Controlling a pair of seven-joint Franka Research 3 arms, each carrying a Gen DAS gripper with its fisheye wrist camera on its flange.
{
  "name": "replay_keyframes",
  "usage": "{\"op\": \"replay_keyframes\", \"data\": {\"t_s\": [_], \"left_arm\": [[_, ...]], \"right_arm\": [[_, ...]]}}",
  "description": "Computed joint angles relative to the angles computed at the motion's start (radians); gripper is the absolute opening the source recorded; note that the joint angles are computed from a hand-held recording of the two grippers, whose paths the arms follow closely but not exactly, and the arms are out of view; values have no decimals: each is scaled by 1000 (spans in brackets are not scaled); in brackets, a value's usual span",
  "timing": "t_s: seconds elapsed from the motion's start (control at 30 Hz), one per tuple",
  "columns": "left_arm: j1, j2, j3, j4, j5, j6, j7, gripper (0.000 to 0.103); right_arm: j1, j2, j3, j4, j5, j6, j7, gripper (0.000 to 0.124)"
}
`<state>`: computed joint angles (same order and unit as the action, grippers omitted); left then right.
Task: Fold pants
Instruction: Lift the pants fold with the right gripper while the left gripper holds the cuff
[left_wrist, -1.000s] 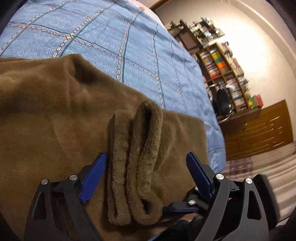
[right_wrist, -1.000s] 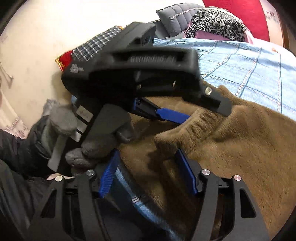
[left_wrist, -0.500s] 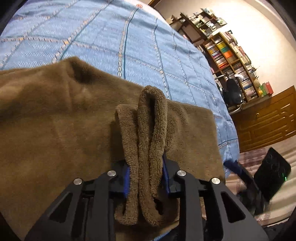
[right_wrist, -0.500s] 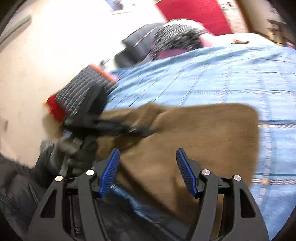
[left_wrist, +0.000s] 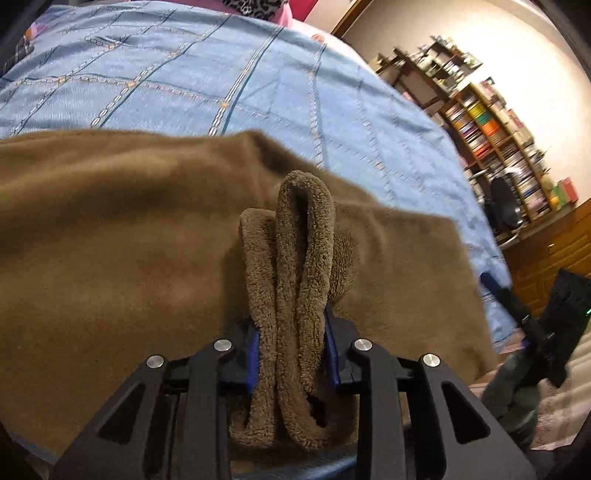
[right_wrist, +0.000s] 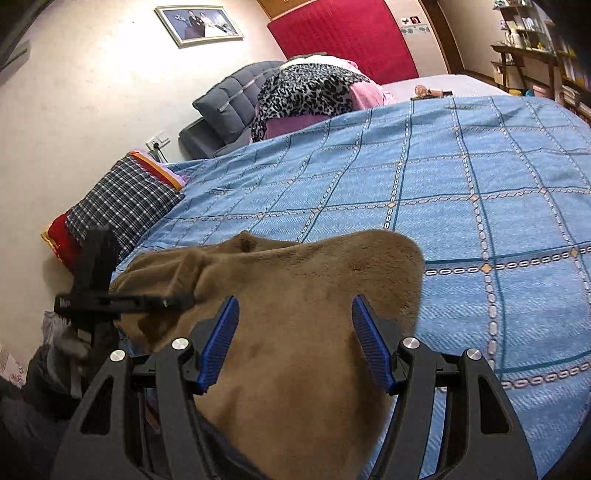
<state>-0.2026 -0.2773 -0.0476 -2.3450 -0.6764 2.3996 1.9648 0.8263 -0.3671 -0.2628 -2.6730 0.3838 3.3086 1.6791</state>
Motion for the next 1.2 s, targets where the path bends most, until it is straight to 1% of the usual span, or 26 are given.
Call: {"op": "replay_keyframes", "data": {"t_s": [0.03, 0.1, 0.2, 0.23, 0.3, 0.33, 0.4, 0.43, 0.47, 0.5, 0.53, 0.57, 0.6, 0.63, 0.7, 0.77, 0.87, 0.93, 0.97, 1.07, 1.13, 1.2], "left_arm": [[-2, -4, -9, -12, 8, 29, 4, 29], [-8, -10, -12, -27, 15, 62, 13, 30], [-18, -3, 8, -26, -17, 59, 33, 33], [-19, -1, 12, -25, -29, 56, 40, 33], [-16, 3, 11, -23, -41, 55, 46, 34], [-13, 2, 4, -23, -29, 60, 40, 35], [-11, -3, -2, -26, -11, 65, 35, 35], [-10, -6, -4, -25, 0, 66, 30, 37], [-8, -10, -6, -26, 11, 68, 21, 42], [-6, -15, -6, -27, 22, 73, 11, 46], [-5, -25, -3, -30, 23, 85, 4, 47], [-7, -30, 1, -31, 19, 95, 1, 51], [-10, -42, 7, -33, 11, 108, -2, 55], [-16, -54, 14, -35, -1, 123, 2, 56], [-29, -75, 21, -39, -13, 149, 8, 56], [-58, -91, 31, -38, -38, 176, 37, 57], [-100, -79, 40, -24, -71, 178, 85, 57], [-114, -56, 31, -13, -80, 172, 99, 57], [-121, -38, 25, -6, -85, 167, 106, 57], [-121, 2, -1, 2, -84, 158, 111, 57], [-114, 11, -30, -16, -55, 196, 104, 57], [-115, 17, -40, -31, -34, 229, 116, 57]], "right_arm": [[-11, 25, 8, 20, -8, -13, 5, 66], [-112, 69, 104, 52, 7, -71, 11, 66], [-216, 103, 207, 57, 10, -109, 10, 64], [-216, 115, 211, 54, 23, -107, -1, 64], [-190, 125, 194, 46, 57, -84, -36, 64], [-163, 117, 172, 42, 77, -77, -55, 64], [-77, 74, 95, 19, 117, -42, -92, 64], [-75, 46, 92, 1, 119, -33, -92, 64], [-99, 18, 115, -18, 116, -28, -88, 64], [-157, -13, 170, -38, 111, -35, -78, 65], [-229, -56, 236, -67, 103, -54, -66, 65], [-267, -91, 270, -87, 94, -77, -58, 65], [-295, -126, 295, -104, 84, -104, -51, 65], [-321, -168, 318, -124, 72, -144, -47, 65], [-353, -224, 354, -149, 47, -209, -39, 65], [-374, -265, 390, -168, 22, -268, -26, 65], [-395, -279, 431, -182, -16, -313, 0, 65], [-436, -265, 479, -184, -52, -325, 38, 65], [-469, -257, 512, -182, -77, -327, 66, 65], [-538, -241, 574, -184, -140, -316, 144, 65], [-610, -250, 633, -185, -189, -338, 218, 65], [-658, -270, 659, -193, -224, -369, 279, 65]]}}
